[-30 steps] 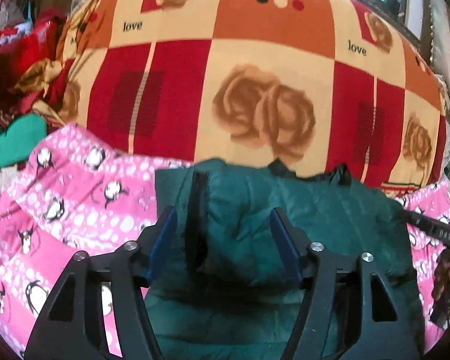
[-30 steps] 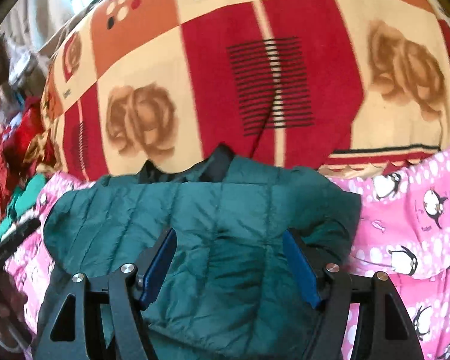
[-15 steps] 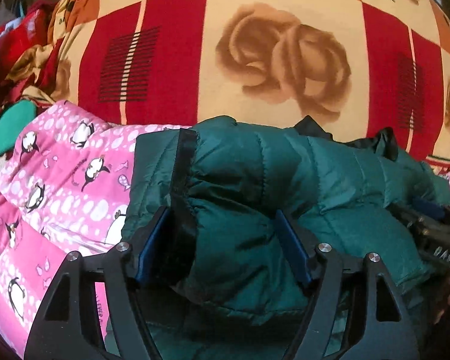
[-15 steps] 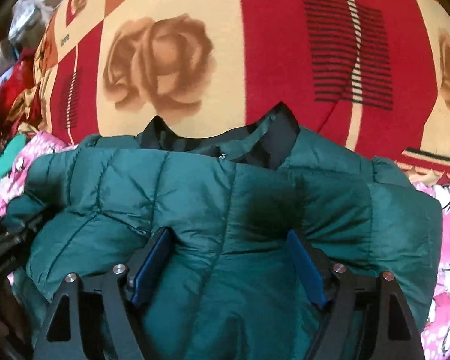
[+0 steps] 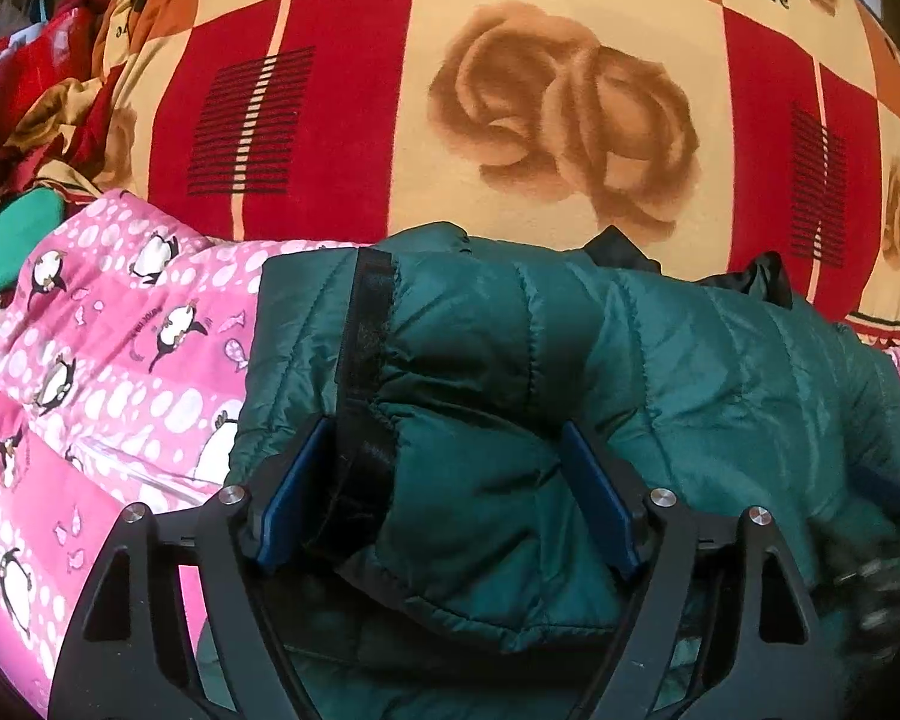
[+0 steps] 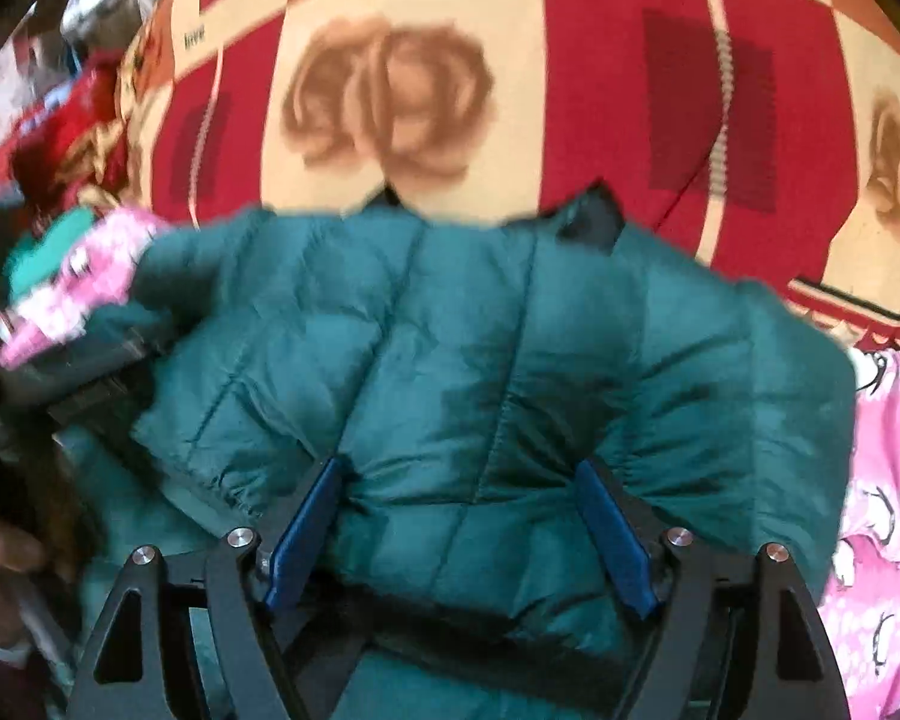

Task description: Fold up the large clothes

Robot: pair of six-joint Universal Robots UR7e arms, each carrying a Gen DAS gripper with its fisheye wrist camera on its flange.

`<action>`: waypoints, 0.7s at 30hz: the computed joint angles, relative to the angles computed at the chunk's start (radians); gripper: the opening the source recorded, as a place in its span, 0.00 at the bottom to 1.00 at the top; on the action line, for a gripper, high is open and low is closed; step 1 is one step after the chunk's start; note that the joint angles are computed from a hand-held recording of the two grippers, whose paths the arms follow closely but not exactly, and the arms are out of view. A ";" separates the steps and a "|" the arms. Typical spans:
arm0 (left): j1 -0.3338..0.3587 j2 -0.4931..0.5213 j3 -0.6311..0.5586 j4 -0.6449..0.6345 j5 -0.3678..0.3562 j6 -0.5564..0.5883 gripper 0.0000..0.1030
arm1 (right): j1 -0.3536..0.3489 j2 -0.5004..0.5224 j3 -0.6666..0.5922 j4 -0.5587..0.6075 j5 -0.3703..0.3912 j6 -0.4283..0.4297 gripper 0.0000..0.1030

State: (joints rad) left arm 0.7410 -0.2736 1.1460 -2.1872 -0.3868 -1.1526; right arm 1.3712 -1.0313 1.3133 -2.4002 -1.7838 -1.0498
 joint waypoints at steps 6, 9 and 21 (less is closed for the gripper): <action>-0.002 0.000 0.015 -0.047 0.006 0.020 0.78 | -0.014 -0.024 -0.042 0.081 0.058 0.029 0.77; -0.003 0.002 0.016 -0.059 0.009 0.027 0.78 | -0.036 -0.056 -0.037 0.015 0.106 0.023 0.77; 0.000 0.013 0.012 -0.082 0.011 0.051 0.84 | -0.074 0.072 -0.202 0.001 0.012 0.078 0.77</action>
State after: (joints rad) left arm 0.7411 -0.2606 1.1581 -2.2691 -0.3757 -1.1013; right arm 1.2974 -0.9588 1.1118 -2.3993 -1.7717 -0.9719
